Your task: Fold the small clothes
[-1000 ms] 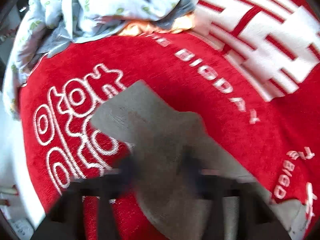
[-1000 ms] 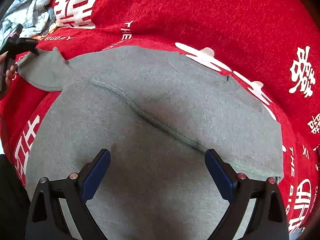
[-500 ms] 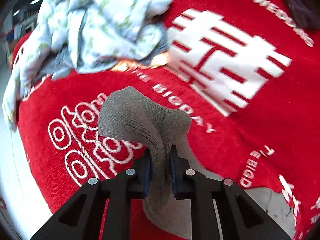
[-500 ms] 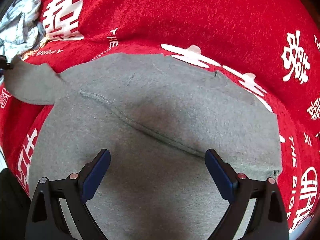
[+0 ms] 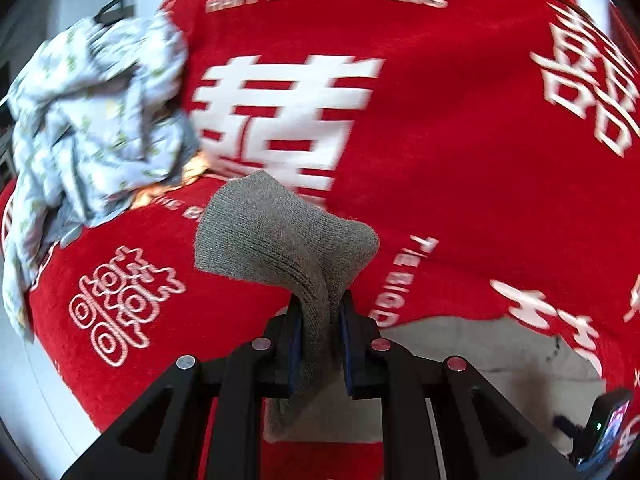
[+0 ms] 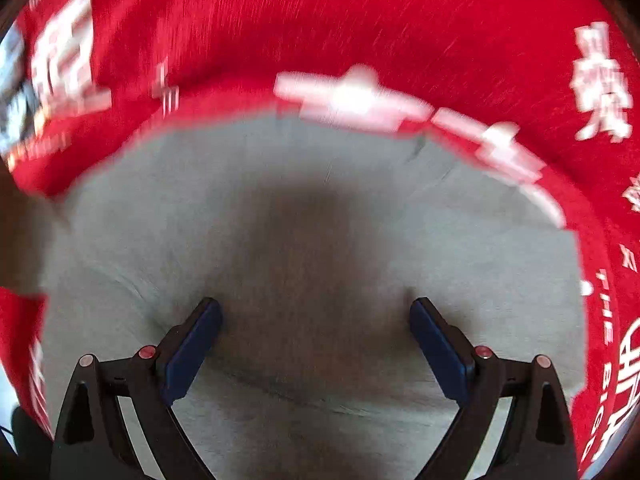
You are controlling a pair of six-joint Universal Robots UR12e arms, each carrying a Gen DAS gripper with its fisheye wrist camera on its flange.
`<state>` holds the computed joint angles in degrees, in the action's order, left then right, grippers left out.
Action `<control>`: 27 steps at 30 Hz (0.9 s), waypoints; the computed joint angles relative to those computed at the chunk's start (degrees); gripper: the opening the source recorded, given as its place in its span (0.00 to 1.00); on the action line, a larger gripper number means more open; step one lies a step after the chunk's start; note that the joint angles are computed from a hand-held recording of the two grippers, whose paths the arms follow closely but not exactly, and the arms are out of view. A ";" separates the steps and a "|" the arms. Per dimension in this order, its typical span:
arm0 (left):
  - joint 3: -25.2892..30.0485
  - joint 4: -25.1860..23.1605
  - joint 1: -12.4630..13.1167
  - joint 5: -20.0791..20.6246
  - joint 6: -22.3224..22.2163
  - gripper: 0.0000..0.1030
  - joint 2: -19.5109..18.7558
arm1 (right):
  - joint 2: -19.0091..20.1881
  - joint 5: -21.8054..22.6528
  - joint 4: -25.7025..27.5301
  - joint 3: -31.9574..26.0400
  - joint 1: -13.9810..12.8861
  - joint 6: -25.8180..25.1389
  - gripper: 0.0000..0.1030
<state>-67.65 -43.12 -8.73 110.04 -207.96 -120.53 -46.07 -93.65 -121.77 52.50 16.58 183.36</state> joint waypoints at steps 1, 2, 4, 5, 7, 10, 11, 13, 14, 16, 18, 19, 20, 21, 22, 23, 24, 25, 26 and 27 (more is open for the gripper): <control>1.03 -0.30 -0.67 0.00 0.81 0.17 -0.57 | -0.35 0.34 -0.42 0.31 -0.14 -0.07 0.94; 2.19 -0.63 -1.37 -0.15 1.69 0.17 -1.23 | -0.96 1.07 -1.48 1.22 -0.40 0.04 0.94; 4.53 -1.44 -2.59 -0.96 3.26 0.17 -2.61 | -2.79 1.77 -5.24 4.37 -1.13 1.08 0.94; 5.89 -1.89 -3.28 -1.30 4.08 0.17 -3.44 | -3.40 1.72 -6.16 5.40 -1.49 1.46 0.94; 8.72 -2.74 -4.66 -2.27 5.61 0.17 -5.16 | -5.09 1.69 -8.07 8.17 -2.39 3.15 0.94; 13.82 -4.69 -6.95 -4.37 7.62 0.17 -8.24 | -7.44 2.33 -10.49 11.91 -4.26 6.27 0.94; 15.21 -5.27 -7.51 -4.81 8.09 0.17 -9.09 | -8.25 2.49 -11.39 13.26 -5.00 7.56 0.94; 18.95 -6.96 -9.22 -5.76 9.69 0.17 -11.50 | -9.07 2.72 -12.36 14.60 -6.13 9.27 0.94; 20.28 -7.68 -9.77 -6.31 10.28 0.17 -12.35 | -9.56 2.74 -12.97 15.45 -6.67 10.13 0.94; 23.21 -9.42 -11.12 -7.40 11.71 0.17 -14.37 | -10.63 3.04 -14.33 17.34 -7.71 11.85 0.94; 26.31 -12.22 -12.42 -8.23 13.14 0.17 -16.58 | -11.31 3.41 -15.01 18.59 -8.53 12.56 0.94; 27.79 -13.92 -13.00 -8.58 13.81 0.17 -17.68 | -11.55 3.49 -15.17 19.04 -8.80 12.59 0.94; 29.03 -15.26 -13.55 -8.93 14.56 0.17 -18.73 | -11.74 3.53 -15.36 19.48 -9.08 12.56 0.94; 30.02 -16.14 -14.06 -8.95 15.26 0.17 -19.65 | -11.97 3.54 -15.64 20.02 -9.41 12.58 0.94; 30.94 -17.11 -14.45 -8.79 15.82 0.17 -20.50 | -12.16 3.53 -15.85 20.42 -9.58 12.75 0.94; 31.60 -18.07 -14.60 -9.09 16.10 0.16 -21.09 | -12.36 3.65 -16.09 20.86 -9.83 13.04 0.94; 32.19 -19.10 -14.61 -10.00 16.17 0.17 -21.66 | -12.57 4.03 -16.45 21.37 -10.21 13.46 0.94; 32.86 -20.13 -14.61 -10.67 16.15 0.17 -22.17 | -12.78 4.22 -16.70 21.82 -10.45 13.78 0.94; 33.66 -21.52 -14.62 -11.38 16.05 0.17 -22.66 | -13.06 4.35 -16.92 22.31 -10.66 14.06 0.94; 34.39 -22.99 -14.48 -12.47 15.77 0.17 -23.05 | -13.25 4.58 -17.07 22.68 -10.92 14.37 0.94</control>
